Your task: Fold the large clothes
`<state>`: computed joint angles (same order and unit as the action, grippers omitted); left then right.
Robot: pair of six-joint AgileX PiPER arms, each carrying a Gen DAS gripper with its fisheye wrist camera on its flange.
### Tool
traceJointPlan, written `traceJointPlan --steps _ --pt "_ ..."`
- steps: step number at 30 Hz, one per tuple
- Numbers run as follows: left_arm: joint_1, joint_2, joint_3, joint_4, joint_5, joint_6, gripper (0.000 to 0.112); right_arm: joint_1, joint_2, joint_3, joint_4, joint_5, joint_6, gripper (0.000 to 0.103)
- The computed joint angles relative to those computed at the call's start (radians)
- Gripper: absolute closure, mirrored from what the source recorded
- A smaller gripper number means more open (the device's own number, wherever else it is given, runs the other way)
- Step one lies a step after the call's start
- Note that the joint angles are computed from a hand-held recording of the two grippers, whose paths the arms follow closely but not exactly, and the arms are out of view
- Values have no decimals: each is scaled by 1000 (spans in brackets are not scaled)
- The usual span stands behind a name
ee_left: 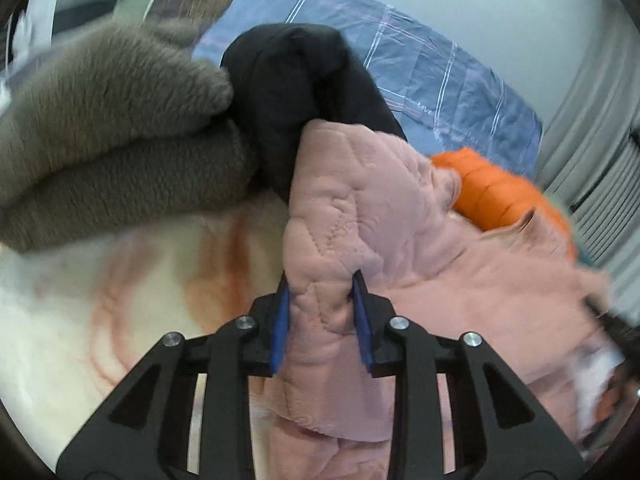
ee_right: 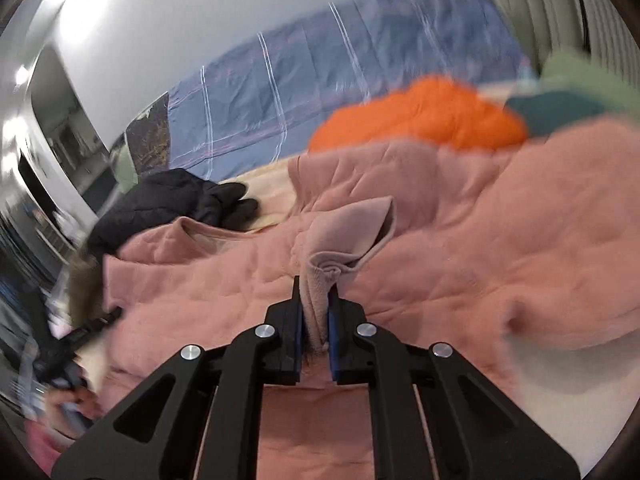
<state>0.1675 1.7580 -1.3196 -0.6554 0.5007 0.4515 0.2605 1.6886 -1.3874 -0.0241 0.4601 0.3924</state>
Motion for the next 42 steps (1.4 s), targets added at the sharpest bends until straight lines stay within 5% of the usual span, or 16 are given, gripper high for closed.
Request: traceJointPlan --steps 3,5,7,10,12,14,17,22,25,30,34,36,39,42 --pt "-53 11 -8 223 -41 -181 71 0 114 -63 -140 150 73 80" --pt "-59 2 -10 270 -41 -230 64 -21 91 -5 -112 102 109 71" --pt "-51 -28 10 272 -46 -223 61 2 29 52 -242 74 228 65" --pt "-81 -107 54 419 -82 -360 70 67 -68 106 -515 83 410 65" --pt "-120 -166 71 470 -94 -408 74 75 -113 129 -540 42 387 65" --pt "-207 -219 72 629 -106 -547 74 65 -98 121 -406 -23 234 65" --pt "-346 -210 22 856 -56 -739 74 30 25 14 -106 41 -21 65" --pt "-476 -16 -65 1063 34 -883 71 -66 106 42 208 -24 -251 62" --pt "-415 10 -8 904 -52 -774 70 -93 67 86 341 -46 -393 60" --pt "-379 -1 8 732 -86 -624 68 -251 -151 308 841 -44 -778 54" --pt "-396 -13 24 816 -89 -693 67 -560 -328 472 1139 44 -1017 43" --pt "-396 -18 33 807 -97 -687 65 -760 -362 501 1158 88 -976 43" --pt "-381 -17 36 729 -110 -615 62 -1025 -297 501 1292 269 -985 43" --pt "-380 -18 40 708 -116 -594 59 -1117 -197 490 1381 414 -987 38"
